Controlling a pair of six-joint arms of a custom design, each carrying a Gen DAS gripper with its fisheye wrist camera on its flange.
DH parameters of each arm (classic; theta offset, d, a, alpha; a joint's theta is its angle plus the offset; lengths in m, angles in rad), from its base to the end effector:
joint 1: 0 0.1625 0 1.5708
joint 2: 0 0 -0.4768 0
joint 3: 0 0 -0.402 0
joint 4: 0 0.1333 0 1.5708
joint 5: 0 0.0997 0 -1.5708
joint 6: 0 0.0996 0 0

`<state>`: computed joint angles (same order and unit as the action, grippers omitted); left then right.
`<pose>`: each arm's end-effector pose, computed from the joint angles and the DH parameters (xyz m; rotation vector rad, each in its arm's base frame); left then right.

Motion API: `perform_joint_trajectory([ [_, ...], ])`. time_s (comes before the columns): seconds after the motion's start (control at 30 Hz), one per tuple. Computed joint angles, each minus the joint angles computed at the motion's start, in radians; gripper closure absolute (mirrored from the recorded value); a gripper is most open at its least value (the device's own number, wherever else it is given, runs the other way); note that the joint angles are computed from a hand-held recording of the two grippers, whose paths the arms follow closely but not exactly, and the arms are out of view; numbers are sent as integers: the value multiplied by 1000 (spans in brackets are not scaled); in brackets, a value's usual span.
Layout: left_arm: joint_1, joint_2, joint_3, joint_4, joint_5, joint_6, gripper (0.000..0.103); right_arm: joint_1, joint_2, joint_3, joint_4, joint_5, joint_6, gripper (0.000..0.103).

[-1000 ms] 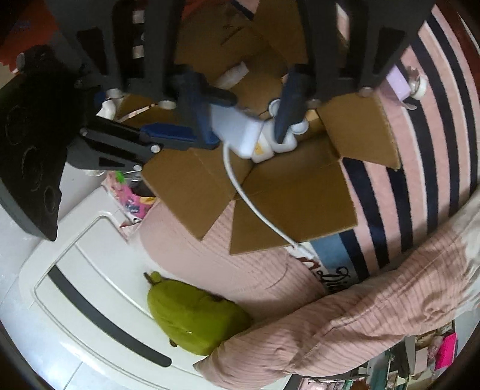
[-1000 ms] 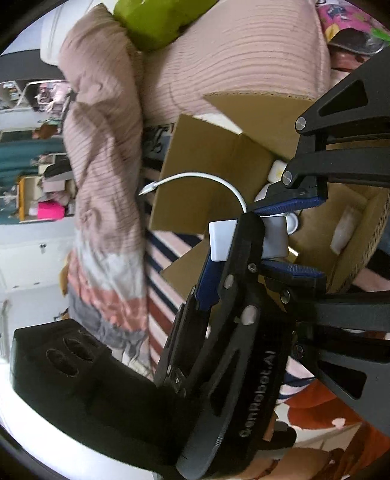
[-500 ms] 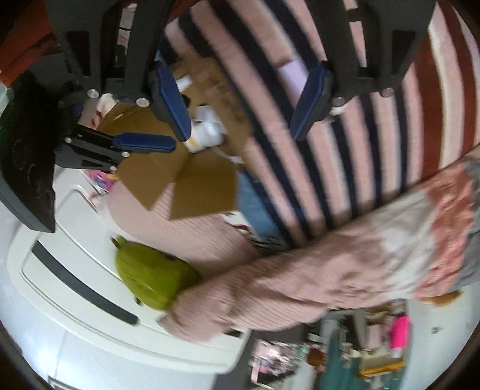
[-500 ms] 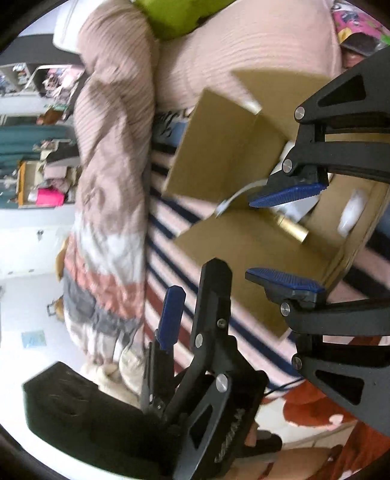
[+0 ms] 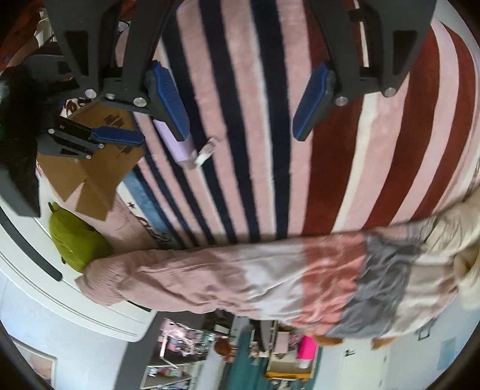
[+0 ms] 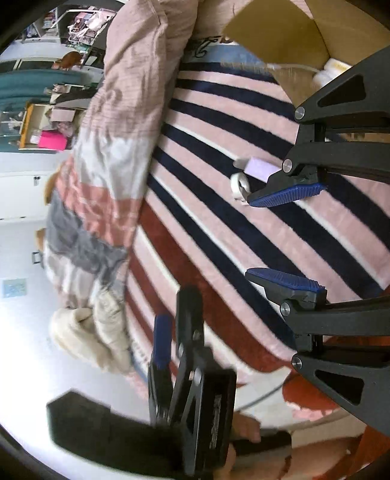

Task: Organize rigid objects
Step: 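Grasp the lavender rectangular box upright with the right gripper, then carry the lavender box into the cardboard box and release it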

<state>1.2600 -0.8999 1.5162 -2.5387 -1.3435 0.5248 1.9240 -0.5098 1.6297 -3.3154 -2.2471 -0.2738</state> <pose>-0.0815 -0.7631 0.2468 1.1008 2.6218 -0.4675 0.3148 -0.6488 0.0287 0.4765 -2.3457 0.8006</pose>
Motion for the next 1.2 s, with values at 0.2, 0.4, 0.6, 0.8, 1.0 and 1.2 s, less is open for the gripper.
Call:
perform_joint_trajectory([
  [0.2,46,23,-5,-9,0,-27,35,-33,131,-131,28,-200,29,65],
  [0.4,64,28,-10,8,0,-41,35,-73,204,-196,-26,-383,75,65],
  [0.6,56,17,5,-1,1,-39,35,-108,186,-169,-4,-335,156,70],
  [0.8,34,-2,34,-15,2,-34,35,-96,190,-149,-111,-324,62,81],
  [1.0,6,-29,62,-5,-59,-35,35,-48,161,-94,-276,-226,-73,81],
  [1.2,-30,-48,78,18,-159,-42,35,-2,79,11,-315,-17,-145,81],
])
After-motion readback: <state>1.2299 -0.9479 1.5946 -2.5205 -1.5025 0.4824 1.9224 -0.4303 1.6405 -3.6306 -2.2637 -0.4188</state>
